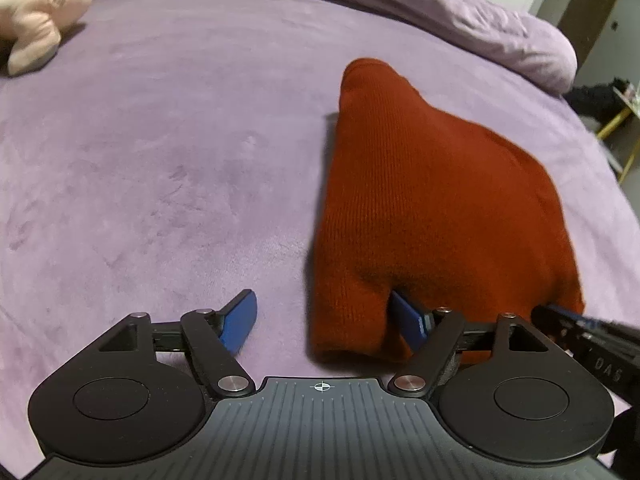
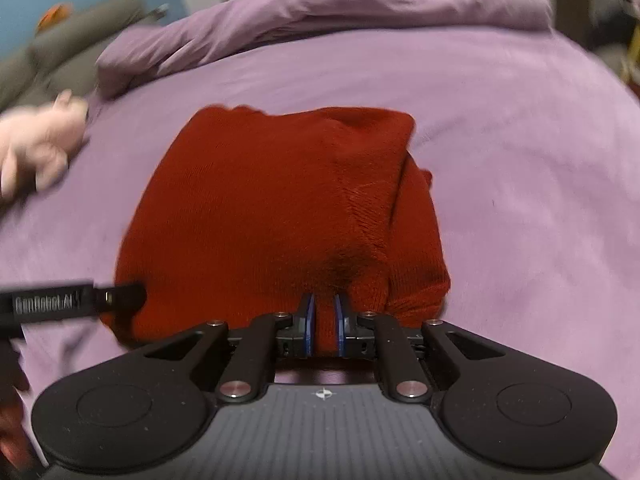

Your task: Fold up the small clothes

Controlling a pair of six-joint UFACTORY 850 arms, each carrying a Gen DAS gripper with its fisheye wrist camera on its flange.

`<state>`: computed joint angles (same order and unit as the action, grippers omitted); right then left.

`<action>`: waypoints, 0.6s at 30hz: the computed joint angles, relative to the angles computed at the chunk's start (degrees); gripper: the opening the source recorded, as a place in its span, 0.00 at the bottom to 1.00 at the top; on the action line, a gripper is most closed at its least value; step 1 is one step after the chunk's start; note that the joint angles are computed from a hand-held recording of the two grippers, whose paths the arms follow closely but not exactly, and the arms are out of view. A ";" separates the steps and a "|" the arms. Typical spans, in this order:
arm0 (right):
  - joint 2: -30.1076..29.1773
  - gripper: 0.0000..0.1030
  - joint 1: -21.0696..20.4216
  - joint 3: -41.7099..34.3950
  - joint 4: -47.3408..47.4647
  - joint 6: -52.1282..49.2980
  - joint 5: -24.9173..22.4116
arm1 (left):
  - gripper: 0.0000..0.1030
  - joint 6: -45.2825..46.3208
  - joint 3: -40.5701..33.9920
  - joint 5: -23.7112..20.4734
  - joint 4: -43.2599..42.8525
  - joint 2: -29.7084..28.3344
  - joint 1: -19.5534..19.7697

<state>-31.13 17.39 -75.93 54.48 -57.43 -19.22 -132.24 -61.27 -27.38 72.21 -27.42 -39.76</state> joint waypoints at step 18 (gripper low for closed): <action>7.51 0.55 -0.36 5.46 -21.90 26.05 -7.89 | 0.98 18.96 -3.20 -11.84 -15.92 1.63 -4.59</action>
<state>-23.61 17.02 -70.47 32.58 -31.38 -27.11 -113.27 -64.47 -39.22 56.30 -25.79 -44.35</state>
